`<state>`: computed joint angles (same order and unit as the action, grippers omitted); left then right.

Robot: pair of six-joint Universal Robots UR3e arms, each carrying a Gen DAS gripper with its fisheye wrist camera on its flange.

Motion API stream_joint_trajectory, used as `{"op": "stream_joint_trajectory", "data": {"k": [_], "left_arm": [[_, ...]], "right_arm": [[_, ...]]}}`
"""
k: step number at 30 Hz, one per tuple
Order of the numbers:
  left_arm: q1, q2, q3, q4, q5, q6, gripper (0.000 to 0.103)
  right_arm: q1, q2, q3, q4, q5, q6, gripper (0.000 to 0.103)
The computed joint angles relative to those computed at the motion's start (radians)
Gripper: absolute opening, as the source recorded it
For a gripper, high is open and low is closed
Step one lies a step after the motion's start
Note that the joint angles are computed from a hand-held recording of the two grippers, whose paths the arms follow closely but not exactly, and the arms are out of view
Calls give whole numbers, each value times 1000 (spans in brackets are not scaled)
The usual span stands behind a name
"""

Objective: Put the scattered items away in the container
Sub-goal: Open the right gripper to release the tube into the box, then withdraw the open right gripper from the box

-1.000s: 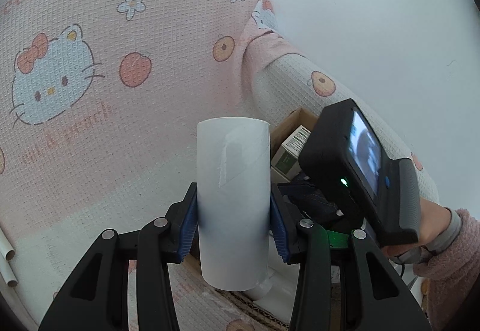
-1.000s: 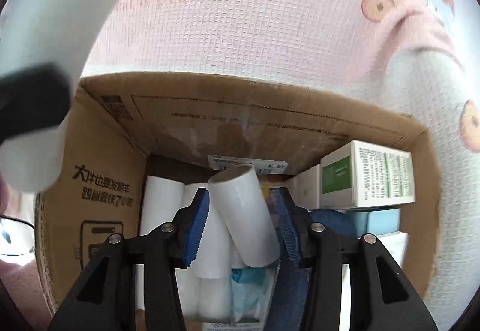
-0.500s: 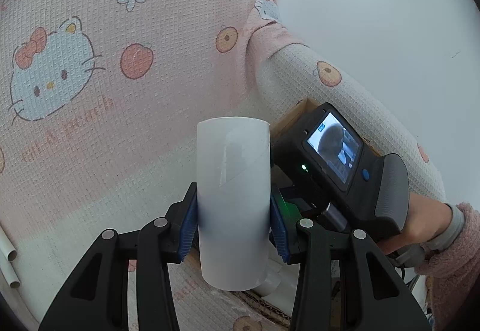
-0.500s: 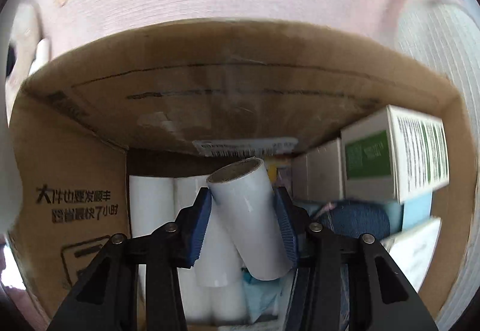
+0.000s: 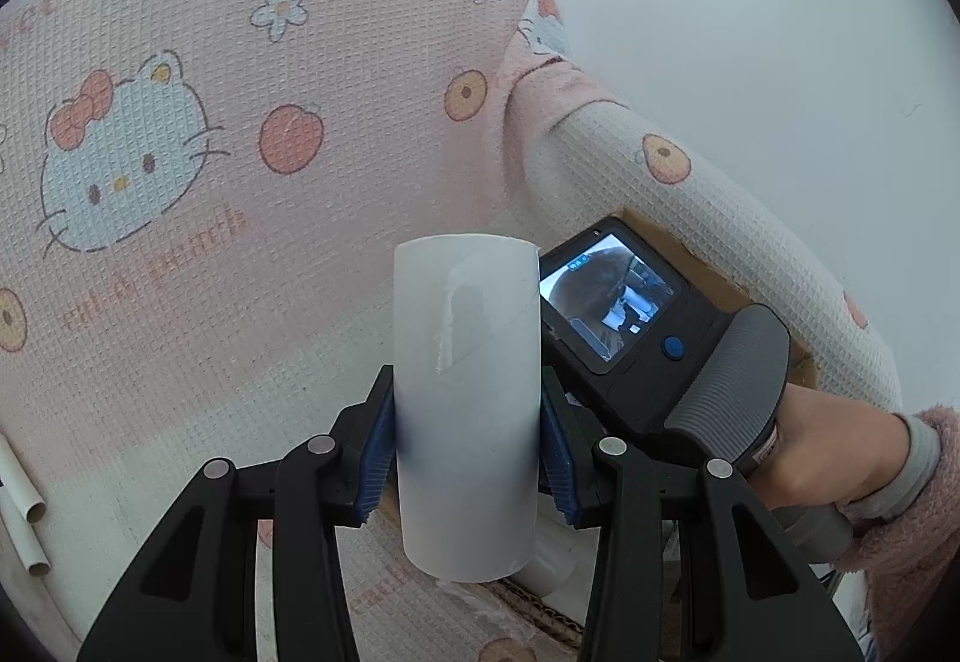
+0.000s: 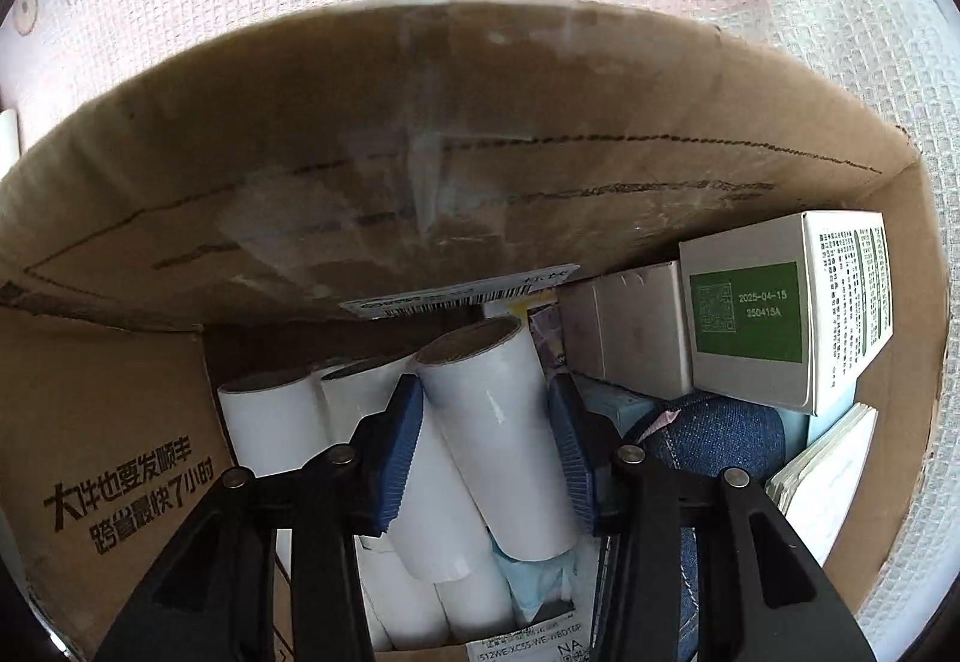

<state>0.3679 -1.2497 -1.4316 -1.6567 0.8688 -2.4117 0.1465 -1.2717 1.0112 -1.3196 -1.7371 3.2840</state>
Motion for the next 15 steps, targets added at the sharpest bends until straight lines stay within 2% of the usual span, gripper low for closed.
{"op": "stream_joint_trajectory", "data": {"k": [3, 6, 11, 13, 15], "left_arm": [[19, 11, -8, -10, -15, 17, 47], [7, 5, -5, -1, -7, 16, 47], [-37, -41, 22, 2, 1, -24, 47], [-64, -75, 47, -34, -1, -44, 47], [-90, -118, 92, -110, -6, -44, 47]], "right_arm": [[-23, -61, 57, -47, 49, 13, 41], [-79, -204, 160, -107, 172, -8, 41], [-44, -286, 161, -140, 126, -97, 40], [-32, -294, 138, -99, 88, -79, 29], [-27, -322, 140, -77, 87, -82, 28]]}}
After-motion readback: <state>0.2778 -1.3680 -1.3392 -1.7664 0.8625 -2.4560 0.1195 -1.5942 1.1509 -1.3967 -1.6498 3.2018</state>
